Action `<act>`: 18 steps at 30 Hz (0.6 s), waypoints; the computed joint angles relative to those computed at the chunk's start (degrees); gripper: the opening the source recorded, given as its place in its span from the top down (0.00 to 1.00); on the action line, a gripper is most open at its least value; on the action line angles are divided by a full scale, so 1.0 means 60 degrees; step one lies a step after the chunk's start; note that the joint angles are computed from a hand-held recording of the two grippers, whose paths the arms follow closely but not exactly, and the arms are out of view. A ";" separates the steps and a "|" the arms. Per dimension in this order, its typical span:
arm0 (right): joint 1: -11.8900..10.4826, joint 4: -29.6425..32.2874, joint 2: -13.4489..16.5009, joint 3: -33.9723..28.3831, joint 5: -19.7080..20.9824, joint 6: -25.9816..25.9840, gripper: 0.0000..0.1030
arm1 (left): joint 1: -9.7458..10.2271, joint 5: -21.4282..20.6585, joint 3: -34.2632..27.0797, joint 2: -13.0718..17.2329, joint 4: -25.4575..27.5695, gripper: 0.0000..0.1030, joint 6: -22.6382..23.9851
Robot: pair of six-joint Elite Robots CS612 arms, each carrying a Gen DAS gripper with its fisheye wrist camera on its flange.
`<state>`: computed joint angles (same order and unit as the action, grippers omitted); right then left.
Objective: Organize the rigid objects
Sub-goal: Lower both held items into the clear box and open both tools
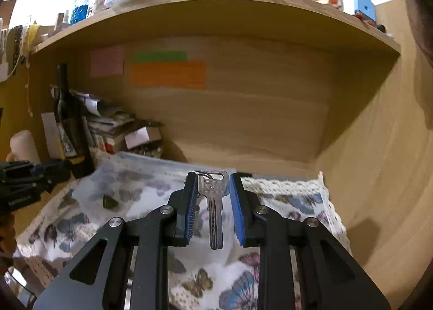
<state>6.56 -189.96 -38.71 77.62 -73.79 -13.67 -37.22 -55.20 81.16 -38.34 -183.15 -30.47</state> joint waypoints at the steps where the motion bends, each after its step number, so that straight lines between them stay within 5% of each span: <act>1: 0.0020 0.0061 0.0055 -0.0118 -0.0003 -0.0033 0.79 | 0.0050 -0.0095 -0.0094 0.0032 0.0084 0.77 -0.0006; 18: 0.0258 0.2914 0.1084 -0.1896 -0.0456 -0.0716 0.79 | 0.0587 -0.1642 -0.2023 0.0939 0.2427 0.77 0.0042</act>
